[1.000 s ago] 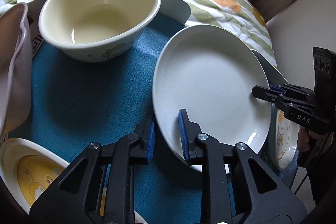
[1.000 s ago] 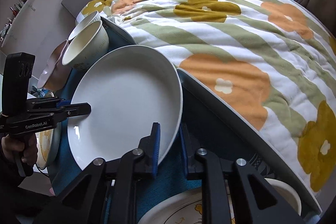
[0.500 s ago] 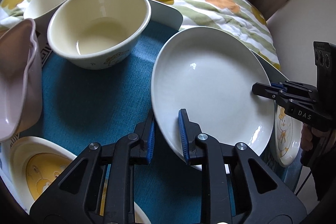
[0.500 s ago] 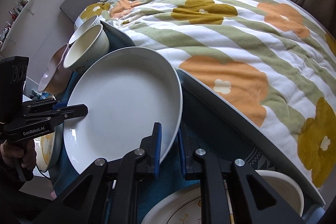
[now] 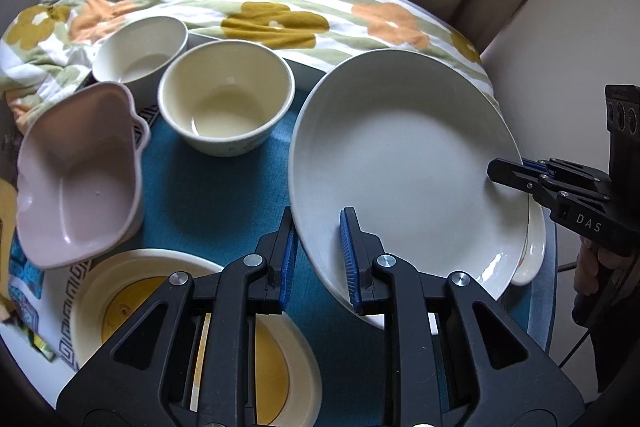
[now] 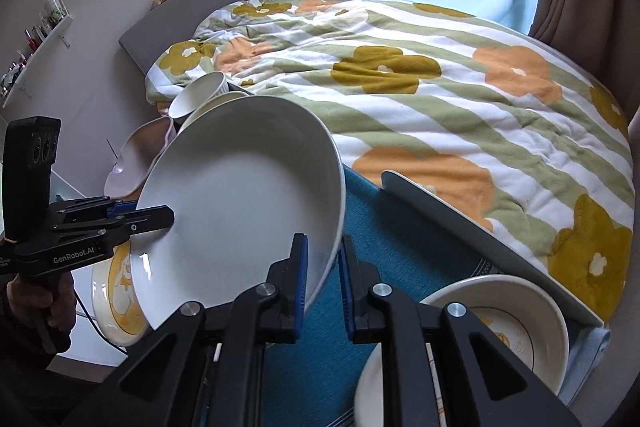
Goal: Organize plates and bowls
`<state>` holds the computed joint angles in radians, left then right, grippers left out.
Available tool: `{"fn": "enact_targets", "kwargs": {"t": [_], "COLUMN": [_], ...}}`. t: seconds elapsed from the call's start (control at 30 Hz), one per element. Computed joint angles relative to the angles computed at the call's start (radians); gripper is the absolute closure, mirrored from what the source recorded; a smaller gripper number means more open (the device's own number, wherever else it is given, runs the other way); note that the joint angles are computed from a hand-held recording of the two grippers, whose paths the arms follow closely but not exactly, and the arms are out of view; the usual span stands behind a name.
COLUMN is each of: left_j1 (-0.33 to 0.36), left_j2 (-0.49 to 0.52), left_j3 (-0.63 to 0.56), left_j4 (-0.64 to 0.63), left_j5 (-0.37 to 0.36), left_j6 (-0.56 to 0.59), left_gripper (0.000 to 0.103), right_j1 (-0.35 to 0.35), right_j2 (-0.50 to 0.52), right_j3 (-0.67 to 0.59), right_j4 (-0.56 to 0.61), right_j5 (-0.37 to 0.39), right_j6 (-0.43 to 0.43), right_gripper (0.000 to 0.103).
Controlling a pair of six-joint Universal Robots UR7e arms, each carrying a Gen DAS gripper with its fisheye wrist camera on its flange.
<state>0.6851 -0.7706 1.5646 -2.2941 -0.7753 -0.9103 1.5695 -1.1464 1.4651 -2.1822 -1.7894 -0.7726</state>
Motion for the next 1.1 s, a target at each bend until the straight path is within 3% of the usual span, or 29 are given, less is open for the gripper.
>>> {"fn": "enact_targets", "kwargs": {"t": [0.6, 0.83, 1.1], "left_j1": [-0.082, -0.056, -0.003], "left_j2": [-0.349, -0.425, -0.439], "left_j3": [0.326, 0.424, 0.470], "left_j4": [0.062, 0.038, 0.030], "left_j5": [-0.085, -0.160, -0.221], "left_j6": [0.103, 0.161, 0.218], "left_gripper": [0.085, 0.085, 0.085], "right_j1": [0.147, 0.183, 0.182], "right_j2": [-0.229, -0.239, -0.219], "right_j3": [0.461, 0.585, 0.658], "right_j4": [-0.302, -0.398, -0.456], "right_j5": [-0.093, -0.152, -0.199], "right_j6": [0.303, 0.425, 0.520], "right_gripper": [0.089, 0.089, 0.089]}}
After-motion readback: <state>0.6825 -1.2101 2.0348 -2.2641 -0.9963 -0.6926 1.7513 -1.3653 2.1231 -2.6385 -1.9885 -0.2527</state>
